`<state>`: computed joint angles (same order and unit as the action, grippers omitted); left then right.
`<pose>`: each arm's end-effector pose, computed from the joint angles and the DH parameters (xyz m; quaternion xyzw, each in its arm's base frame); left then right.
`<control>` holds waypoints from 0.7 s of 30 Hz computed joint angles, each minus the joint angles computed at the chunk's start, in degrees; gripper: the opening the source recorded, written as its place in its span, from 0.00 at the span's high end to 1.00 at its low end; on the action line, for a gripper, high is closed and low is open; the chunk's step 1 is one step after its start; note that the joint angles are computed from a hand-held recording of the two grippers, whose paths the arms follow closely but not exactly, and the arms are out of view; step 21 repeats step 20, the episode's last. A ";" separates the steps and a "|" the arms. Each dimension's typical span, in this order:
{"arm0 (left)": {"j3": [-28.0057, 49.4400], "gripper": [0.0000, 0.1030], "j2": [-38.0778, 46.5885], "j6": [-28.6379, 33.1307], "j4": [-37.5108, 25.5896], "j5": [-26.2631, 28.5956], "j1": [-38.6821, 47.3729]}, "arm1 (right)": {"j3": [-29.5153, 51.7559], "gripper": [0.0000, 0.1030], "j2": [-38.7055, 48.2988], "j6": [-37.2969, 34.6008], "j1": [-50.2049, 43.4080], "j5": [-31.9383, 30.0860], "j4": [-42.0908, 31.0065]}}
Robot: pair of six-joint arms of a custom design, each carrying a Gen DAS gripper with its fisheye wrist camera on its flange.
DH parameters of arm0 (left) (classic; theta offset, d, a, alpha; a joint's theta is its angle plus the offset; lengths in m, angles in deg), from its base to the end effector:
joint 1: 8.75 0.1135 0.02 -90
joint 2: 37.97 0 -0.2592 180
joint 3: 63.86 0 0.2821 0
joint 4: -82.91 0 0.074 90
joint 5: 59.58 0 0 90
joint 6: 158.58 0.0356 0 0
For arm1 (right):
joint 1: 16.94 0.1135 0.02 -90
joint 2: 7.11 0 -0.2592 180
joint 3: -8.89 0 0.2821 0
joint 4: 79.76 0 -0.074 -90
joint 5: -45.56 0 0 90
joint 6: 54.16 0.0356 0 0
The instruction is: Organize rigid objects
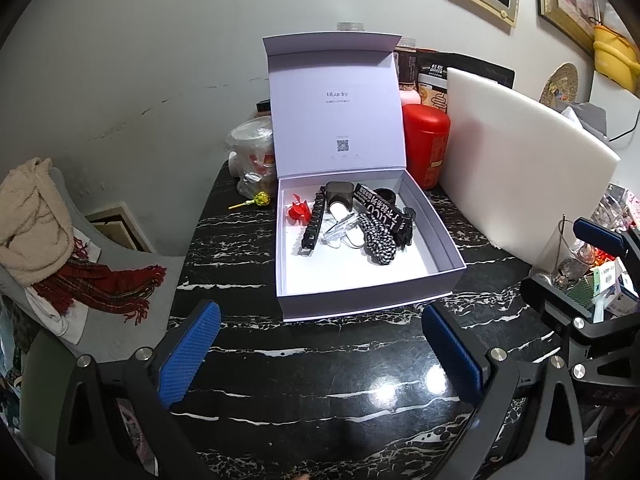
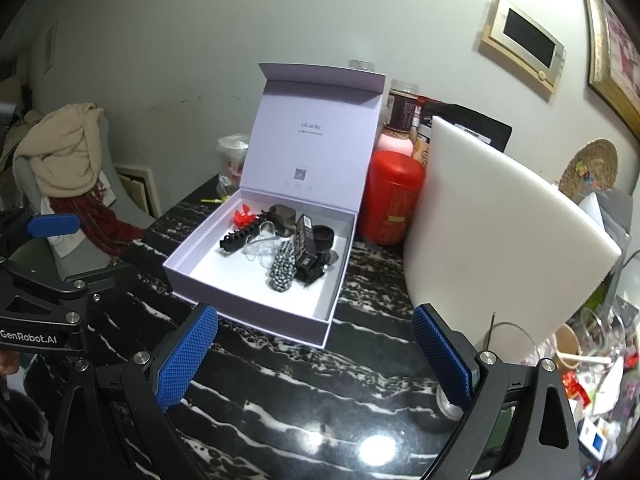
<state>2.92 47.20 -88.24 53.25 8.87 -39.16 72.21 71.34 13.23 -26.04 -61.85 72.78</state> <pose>0.2977 -0.1595 0.2031 0.0193 0.9195 0.0094 0.3925 0.3176 -0.0401 0.2208 -0.1669 0.8916 0.0247 0.4201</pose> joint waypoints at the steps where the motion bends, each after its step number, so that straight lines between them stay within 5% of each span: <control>1: -0.10 0.00 -0.06 -0.04 0.16 0.04 0.02 | -0.02 0.04 0.00 -0.05 -0.01 0.03 0.00; 21: -1.14 0.00 0.21 -0.41 1.52 1.66 1.25 | 0.29 0.04 1.68 0.52 0.39 0.81 -0.42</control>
